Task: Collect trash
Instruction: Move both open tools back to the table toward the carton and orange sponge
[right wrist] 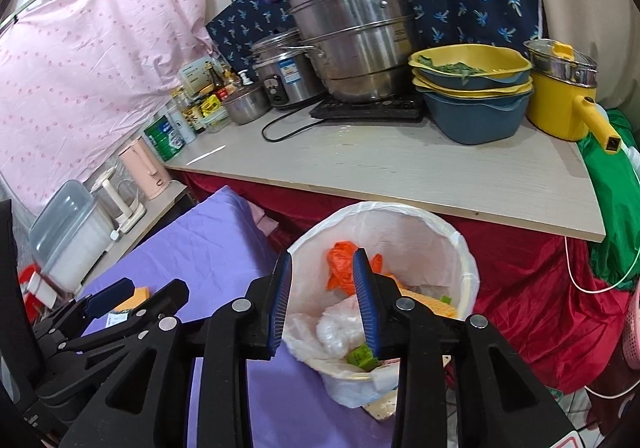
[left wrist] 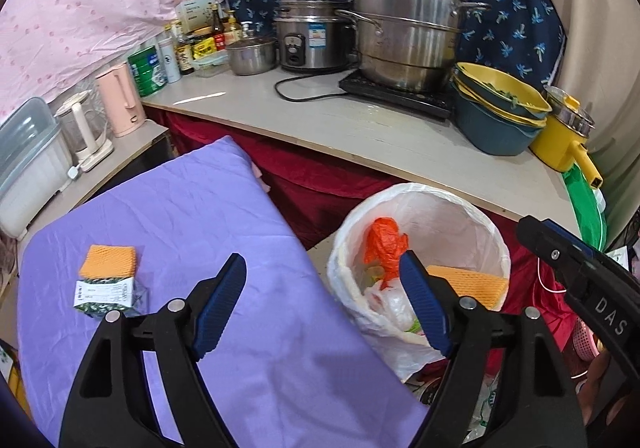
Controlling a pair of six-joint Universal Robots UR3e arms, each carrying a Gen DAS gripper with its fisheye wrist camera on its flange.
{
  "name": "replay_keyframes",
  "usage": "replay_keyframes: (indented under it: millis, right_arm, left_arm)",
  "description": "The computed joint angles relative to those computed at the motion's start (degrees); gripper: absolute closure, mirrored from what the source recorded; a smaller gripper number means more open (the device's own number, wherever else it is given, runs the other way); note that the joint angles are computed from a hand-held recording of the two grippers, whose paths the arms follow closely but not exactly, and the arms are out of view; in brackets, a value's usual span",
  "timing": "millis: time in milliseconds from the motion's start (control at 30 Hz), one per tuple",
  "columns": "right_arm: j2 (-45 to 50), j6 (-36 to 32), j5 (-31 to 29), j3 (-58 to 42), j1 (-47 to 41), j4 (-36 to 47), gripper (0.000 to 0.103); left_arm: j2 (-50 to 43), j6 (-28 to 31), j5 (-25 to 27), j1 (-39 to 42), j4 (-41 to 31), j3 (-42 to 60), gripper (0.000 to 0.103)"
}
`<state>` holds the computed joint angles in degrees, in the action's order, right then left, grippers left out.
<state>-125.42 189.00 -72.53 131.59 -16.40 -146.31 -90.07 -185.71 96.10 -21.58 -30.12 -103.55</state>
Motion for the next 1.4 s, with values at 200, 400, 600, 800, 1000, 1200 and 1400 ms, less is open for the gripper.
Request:
replay_keyframes:
  millis: [200,400,600,800,1000,1200,1400]
  right_arm:
    - [8.84,5.34,-7.59,-4.41,13.04,-6.02,0.071]
    - [18.49,10.50,-14.58,-9.95,25.16,-10.88,0.063]
    - [29.01,13.83,-19.68,-17.88,35.88,-12.57,0.063]
    - [39.87,15.69,-21.25,-26.96,43.28,-12.57,0.063]
    - [50.92,16.37,-21.18,-37.51,48.05,-11.21,0.063]
    - [61.39,15.79,-20.59,-49.44,51.27,-7.51,0.061]
    - [73.18,14.13,-17.54,-65.23,52.12,-1.52,0.056]
  left_arm:
    - [8.66,2.32,-3.50,8.23,-0.64,-7.13,0.028]
    - [18.25,7.22,-9.11,20.24,-3.24,-14.48,0.027]
    - [28.46,14.95,-17.55,37.16,-9.26,-20.44,0.027]
    - [36.65,23.99,-25.37,53.78,-16.77,-24.02,0.027]
    - [39.40,31.93,-30.74,67.71,-21.24,-25.92,0.027]
    - [36.11,36.03,-31.60,74.93,-18.57,-27.31,0.027]
    - [27.30,34.95,-29.05,76.79,-10.36,-27.31,0.027]
